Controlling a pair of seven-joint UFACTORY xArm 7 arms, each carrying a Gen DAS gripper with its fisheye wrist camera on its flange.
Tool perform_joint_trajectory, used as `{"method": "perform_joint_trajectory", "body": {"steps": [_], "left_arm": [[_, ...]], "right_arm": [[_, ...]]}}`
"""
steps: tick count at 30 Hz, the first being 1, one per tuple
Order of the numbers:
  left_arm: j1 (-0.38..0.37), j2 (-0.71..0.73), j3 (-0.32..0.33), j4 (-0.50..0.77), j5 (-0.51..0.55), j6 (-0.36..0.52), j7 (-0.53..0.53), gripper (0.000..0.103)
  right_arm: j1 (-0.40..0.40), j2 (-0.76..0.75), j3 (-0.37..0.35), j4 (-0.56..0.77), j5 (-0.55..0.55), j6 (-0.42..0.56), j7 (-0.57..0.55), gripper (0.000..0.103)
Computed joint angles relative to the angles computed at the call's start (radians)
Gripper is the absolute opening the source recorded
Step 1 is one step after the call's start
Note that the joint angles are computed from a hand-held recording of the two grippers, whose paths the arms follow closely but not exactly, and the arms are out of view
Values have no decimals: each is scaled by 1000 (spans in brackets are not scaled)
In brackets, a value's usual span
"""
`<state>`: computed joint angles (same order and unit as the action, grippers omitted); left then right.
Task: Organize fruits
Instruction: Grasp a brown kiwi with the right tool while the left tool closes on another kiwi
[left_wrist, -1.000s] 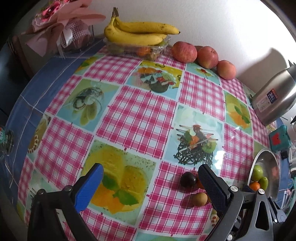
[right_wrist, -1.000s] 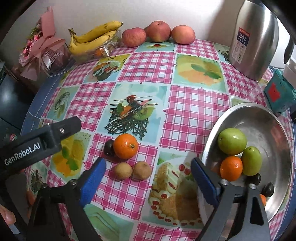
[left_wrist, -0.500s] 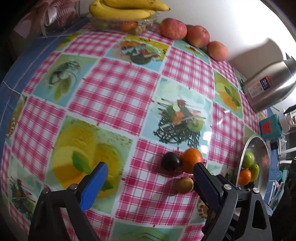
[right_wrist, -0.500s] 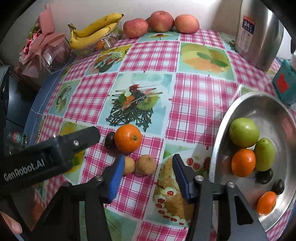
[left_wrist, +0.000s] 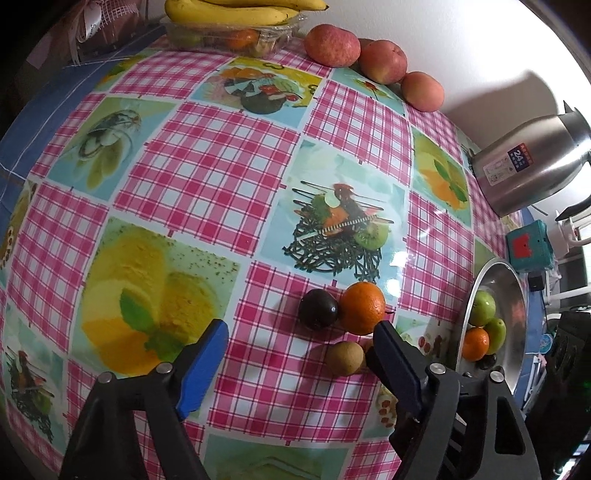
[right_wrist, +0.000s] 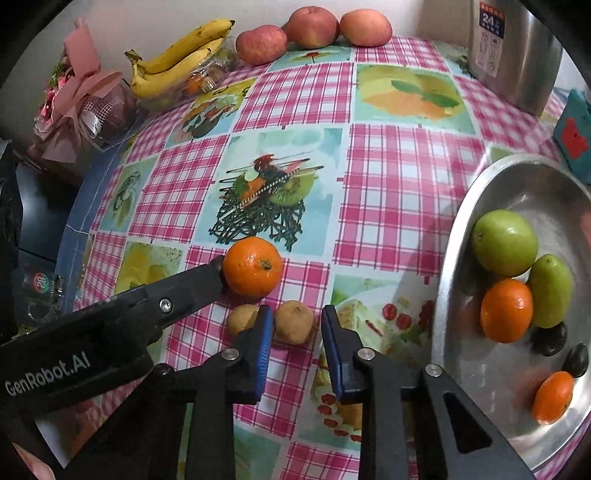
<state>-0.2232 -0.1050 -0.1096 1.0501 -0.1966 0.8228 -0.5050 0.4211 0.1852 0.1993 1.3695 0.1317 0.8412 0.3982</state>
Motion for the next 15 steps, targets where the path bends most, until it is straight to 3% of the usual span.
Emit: {"method": "perform_joint_trajectory", "body": {"steps": [15], "left_arm": [[-16, 28, -2, 5, -103, 18, 59, 63]], "right_arm": [[0, -22, -13, 4, -68, 76, 62, 25]]}}
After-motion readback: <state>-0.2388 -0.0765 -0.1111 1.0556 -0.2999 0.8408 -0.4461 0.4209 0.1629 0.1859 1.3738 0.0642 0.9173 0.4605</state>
